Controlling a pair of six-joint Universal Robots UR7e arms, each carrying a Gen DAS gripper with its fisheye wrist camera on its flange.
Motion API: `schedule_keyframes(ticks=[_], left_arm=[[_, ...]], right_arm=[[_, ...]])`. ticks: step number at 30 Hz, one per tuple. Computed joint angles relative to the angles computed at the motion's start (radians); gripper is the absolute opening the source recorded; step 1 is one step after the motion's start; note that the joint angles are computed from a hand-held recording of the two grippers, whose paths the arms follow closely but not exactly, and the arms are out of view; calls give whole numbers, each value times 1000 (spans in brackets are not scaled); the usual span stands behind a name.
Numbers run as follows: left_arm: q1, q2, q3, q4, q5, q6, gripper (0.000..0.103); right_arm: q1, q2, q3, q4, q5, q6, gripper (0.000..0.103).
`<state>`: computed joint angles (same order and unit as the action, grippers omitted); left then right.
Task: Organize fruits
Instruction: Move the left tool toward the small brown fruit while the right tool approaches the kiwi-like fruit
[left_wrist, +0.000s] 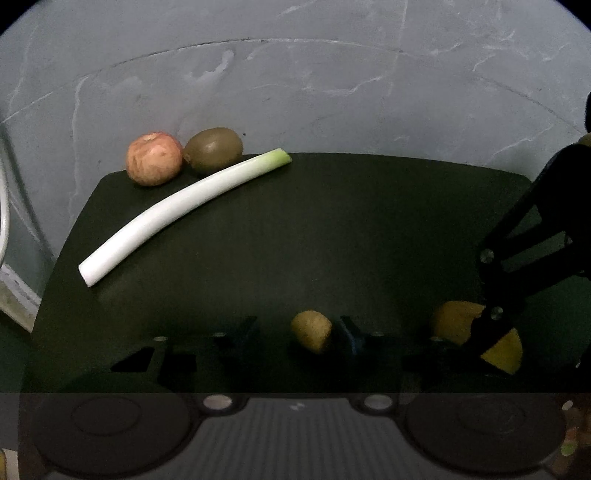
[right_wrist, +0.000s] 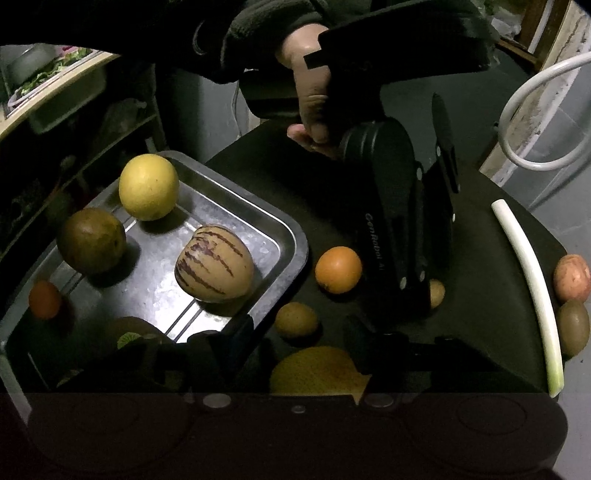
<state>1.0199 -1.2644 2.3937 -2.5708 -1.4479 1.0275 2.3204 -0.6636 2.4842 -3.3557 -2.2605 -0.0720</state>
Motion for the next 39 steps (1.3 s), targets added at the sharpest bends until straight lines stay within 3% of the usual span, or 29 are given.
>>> schedule_keyframes(ticks=[2,12,19,24,28,39], left_arm=[[-3,6,5,-14,12,-2,40],[5,17,2,-34,5,-11,39],[8,26,5,-65,-2,-29,33],[11,33,10,-87,-11,-32,30],[18,36,10,-95,-21,-34,29],[7,20,45,-144,-13,-79,29]], right_arm=[[-1,1,-6,20,-5,4,54],[-10,14,-33,73,-27,7,46],[-20,25,-45,98,-35,7,44],[-31,42,-45,68,-33,1,40],[-35,49,-44,44,-27,-8,32],[-9,60,-31,-16,-51,9,31]])
